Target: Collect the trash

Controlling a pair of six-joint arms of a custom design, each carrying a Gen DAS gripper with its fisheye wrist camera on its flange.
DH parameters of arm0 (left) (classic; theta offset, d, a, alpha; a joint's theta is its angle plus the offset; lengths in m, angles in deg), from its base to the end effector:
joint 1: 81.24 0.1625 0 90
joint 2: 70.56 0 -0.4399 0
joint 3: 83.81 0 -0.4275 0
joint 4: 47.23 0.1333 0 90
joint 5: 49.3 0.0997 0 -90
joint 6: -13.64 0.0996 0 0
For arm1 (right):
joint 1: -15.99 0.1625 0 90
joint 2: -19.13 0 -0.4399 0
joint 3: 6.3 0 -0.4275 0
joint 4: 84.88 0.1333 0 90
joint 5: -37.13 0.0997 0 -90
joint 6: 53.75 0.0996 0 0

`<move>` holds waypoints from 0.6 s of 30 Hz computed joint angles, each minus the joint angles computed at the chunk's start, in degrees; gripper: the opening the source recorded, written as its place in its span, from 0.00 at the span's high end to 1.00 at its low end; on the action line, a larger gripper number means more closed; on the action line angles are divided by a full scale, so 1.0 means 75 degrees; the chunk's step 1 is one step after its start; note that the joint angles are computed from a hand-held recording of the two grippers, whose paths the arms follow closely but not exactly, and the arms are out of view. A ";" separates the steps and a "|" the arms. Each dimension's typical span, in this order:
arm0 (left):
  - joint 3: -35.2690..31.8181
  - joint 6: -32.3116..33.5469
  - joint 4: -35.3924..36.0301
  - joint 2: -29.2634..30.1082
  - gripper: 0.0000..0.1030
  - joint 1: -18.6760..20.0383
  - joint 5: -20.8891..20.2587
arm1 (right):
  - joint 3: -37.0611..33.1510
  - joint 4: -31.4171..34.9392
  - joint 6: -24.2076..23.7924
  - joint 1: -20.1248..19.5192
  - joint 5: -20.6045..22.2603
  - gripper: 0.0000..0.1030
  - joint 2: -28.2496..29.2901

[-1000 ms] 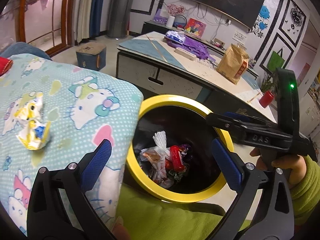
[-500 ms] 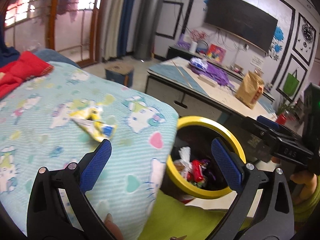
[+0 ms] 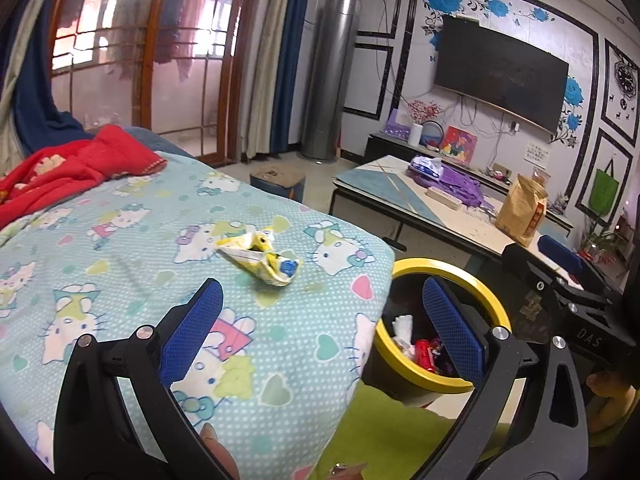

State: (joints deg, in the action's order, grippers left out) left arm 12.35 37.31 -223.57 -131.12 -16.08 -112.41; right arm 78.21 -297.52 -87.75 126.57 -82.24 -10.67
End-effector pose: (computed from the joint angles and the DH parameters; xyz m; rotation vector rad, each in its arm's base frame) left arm -0.1304 -0.7062 0.3177 0.7529 2.3468 -1.1672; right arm 0.3415 -0.6693 0.0920 0.6515 -2.0943 1.3789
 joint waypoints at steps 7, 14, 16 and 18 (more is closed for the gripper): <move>0.0195 -0.0004 -0.0358 -0.0064 0.11 0.0019 -0.0027 | -0.0115 -0.0271 -0.0153 0.0021 -0.0122 0.06 0.0162; 0.0233 0.0089 -0.0448 -0.0048 0.11 0.0018 -0.0063 | -0.0147 -0.0101 -0.0040 -0.0003 -0.0229 0.06 0.0188; 0.0231 0.0080 -0.0467 -0.0044 0.11 0.0022 -0.0063 | -0.0147 -0.0072 -0.0046 -0.0005 -0.0208 0.06 0.0196; 0.0234 0.0057 -0.0436 -0.0054 0.11 0.0024 -0.0083 | -0.0157 -0.0087 -0.0084 0.0001 -0.0213 0.06 0.0209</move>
State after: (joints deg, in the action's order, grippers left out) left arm 14.10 37.74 -226.84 -131.53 -15.90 -113.03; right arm 77.03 -298.17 -88.38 126.58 -83.83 -9.10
